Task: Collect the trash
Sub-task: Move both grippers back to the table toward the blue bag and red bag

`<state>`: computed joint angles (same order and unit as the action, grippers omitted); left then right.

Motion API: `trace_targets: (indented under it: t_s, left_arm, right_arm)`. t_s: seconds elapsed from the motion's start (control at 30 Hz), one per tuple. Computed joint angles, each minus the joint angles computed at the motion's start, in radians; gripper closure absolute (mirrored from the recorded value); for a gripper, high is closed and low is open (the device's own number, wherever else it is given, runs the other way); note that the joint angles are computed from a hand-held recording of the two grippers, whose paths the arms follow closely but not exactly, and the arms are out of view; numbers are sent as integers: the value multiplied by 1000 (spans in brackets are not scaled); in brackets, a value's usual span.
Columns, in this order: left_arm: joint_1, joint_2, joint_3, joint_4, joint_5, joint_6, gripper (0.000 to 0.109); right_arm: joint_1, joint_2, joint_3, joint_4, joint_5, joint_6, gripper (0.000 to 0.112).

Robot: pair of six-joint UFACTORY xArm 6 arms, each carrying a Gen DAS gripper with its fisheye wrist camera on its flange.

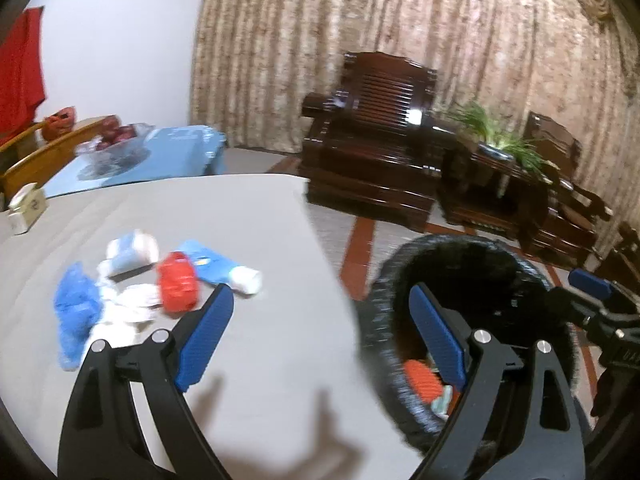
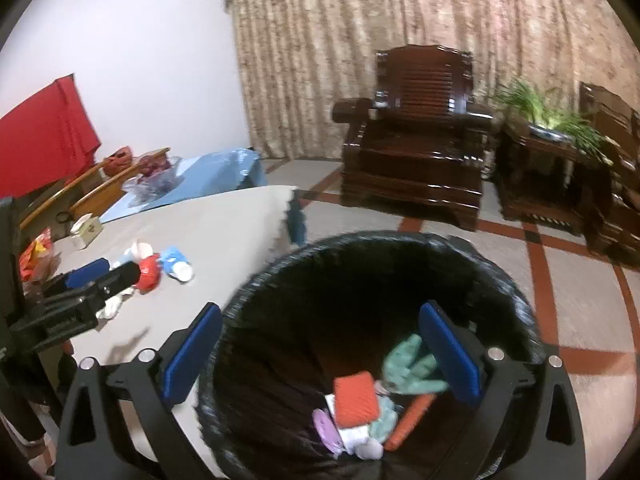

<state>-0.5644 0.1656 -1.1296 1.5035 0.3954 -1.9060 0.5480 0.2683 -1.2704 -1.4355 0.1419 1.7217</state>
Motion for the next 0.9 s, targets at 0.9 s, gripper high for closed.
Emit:
trace_targets:
  t_s: [0.9]
  left_arm:
    - [232, -298, 376, 4, 129, -68, 22]
  right_arm:
    - [231, 637, -791, 1028, 50, -1085, 15]
